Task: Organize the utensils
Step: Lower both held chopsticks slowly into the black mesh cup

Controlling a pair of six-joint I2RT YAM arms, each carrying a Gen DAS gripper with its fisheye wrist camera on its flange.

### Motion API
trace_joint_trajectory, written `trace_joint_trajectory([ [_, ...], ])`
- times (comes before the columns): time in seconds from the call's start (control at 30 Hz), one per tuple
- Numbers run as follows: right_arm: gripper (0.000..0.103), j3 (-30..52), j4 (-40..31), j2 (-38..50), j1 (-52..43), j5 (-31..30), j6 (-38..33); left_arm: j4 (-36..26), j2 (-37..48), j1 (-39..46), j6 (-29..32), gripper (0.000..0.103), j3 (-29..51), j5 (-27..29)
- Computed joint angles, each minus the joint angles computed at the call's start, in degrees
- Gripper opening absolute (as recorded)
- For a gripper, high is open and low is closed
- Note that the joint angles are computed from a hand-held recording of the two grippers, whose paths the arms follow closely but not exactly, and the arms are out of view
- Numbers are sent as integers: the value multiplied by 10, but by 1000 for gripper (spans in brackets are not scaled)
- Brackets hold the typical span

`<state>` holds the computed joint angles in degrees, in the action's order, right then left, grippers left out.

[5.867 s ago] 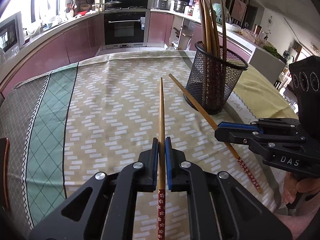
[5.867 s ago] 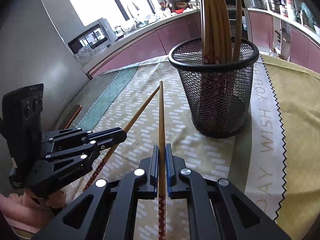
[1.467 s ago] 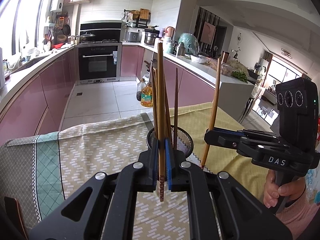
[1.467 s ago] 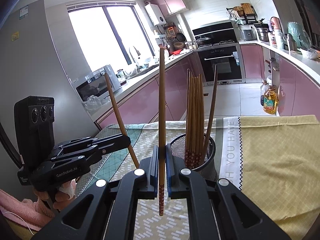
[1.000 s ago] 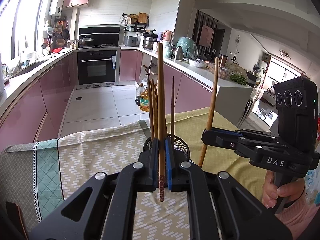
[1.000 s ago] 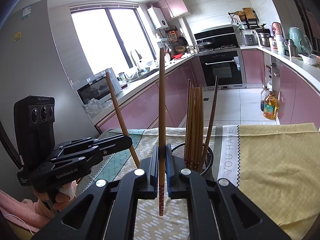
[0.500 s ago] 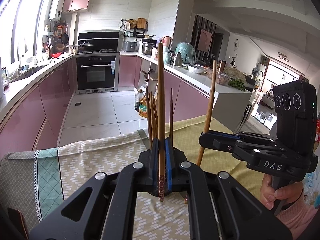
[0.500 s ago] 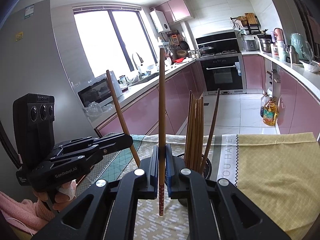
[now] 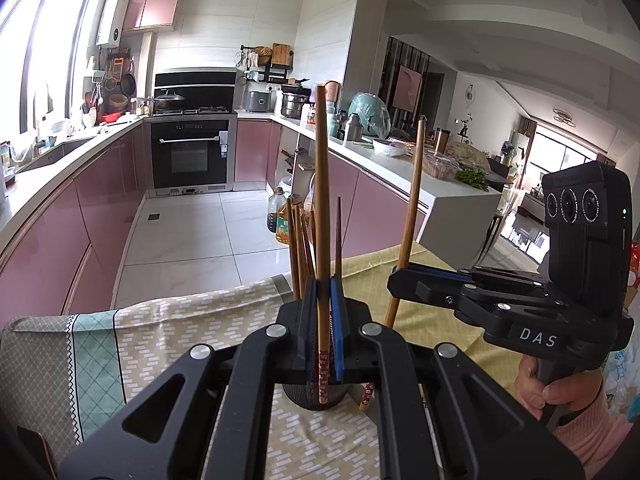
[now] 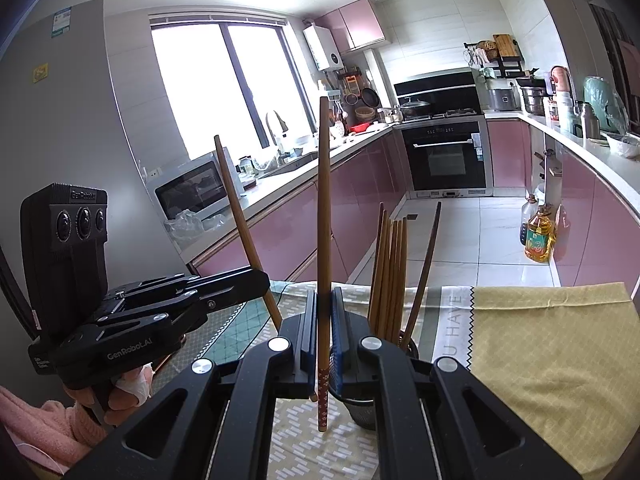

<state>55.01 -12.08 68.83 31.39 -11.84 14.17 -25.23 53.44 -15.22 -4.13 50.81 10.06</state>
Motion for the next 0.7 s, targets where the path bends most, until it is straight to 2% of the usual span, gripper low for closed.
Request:
trace_joint_trajectory([
  [0.7, 6, 37, 1, 31, -24, -7, -2, 6, 25, -28, -15, 7, 30, -29],
])
